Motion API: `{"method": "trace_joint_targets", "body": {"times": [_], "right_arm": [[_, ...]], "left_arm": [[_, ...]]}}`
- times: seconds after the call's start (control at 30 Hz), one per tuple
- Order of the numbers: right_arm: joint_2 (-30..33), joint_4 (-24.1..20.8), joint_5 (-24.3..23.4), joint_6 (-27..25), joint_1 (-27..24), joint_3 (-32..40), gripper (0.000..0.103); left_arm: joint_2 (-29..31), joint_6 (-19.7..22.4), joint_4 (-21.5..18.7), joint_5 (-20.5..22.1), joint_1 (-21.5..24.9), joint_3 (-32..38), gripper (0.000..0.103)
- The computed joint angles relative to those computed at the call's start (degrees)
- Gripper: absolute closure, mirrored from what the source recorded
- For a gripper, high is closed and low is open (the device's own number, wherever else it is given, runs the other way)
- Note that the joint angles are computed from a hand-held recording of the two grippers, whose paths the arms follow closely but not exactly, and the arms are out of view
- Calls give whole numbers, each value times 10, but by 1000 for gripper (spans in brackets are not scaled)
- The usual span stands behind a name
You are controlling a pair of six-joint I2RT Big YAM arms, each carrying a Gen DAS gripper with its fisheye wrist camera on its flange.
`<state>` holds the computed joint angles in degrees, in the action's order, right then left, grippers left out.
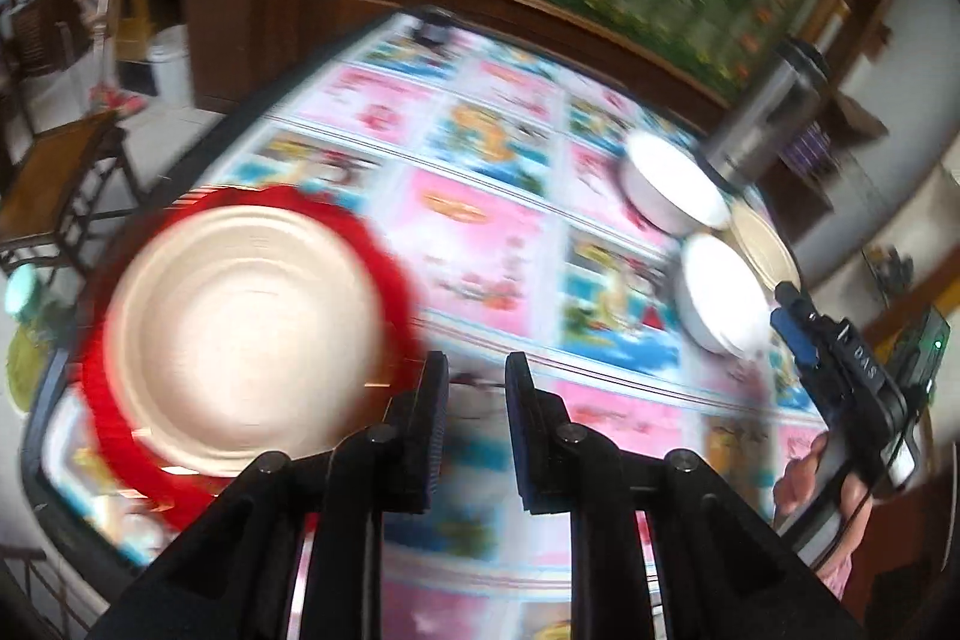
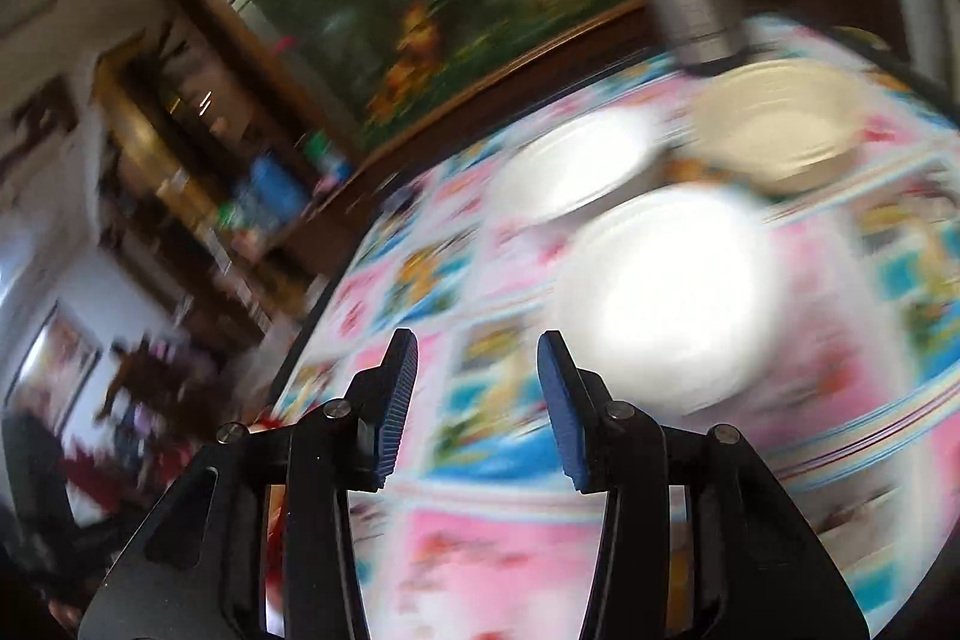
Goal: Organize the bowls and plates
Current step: 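Move the right gripper to the rim of a white foam bowl, then close the right gripper on the white bowl's rim and lift it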
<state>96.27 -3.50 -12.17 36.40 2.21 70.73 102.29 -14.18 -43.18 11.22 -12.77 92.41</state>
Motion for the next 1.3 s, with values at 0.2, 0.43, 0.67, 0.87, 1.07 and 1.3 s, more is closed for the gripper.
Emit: {"method": "trace_joint_targets", "body": {"times": [0.2, 0.43, 0.67, 0.87, 1.07, 1.3], "right_arm": [[4, -18, -59, 5, -74, -6, 61], [53, -54, -122, 27, -96, 33, 61], [68, -69, -126, 13, -96, 55, 61], [72, -83, -132, 9, -97, 64, 58], [79, -102, -112, 3, -94, 74, 55], [100, -147, -113, -10, -87, 104, 55]], "left_arm": [[81, -13, -44, -7, -48, 108, 70], [195, -40, -106, -15, -90, 279, 61], [265, -51, -133, -29, -104, 385, 61], [315, -49, -175, -11, -109, 462, 61], [336, -39, -195, -14, -115, 495, 60], [351, -21, -211, 1, -118, 508, 60]]}}
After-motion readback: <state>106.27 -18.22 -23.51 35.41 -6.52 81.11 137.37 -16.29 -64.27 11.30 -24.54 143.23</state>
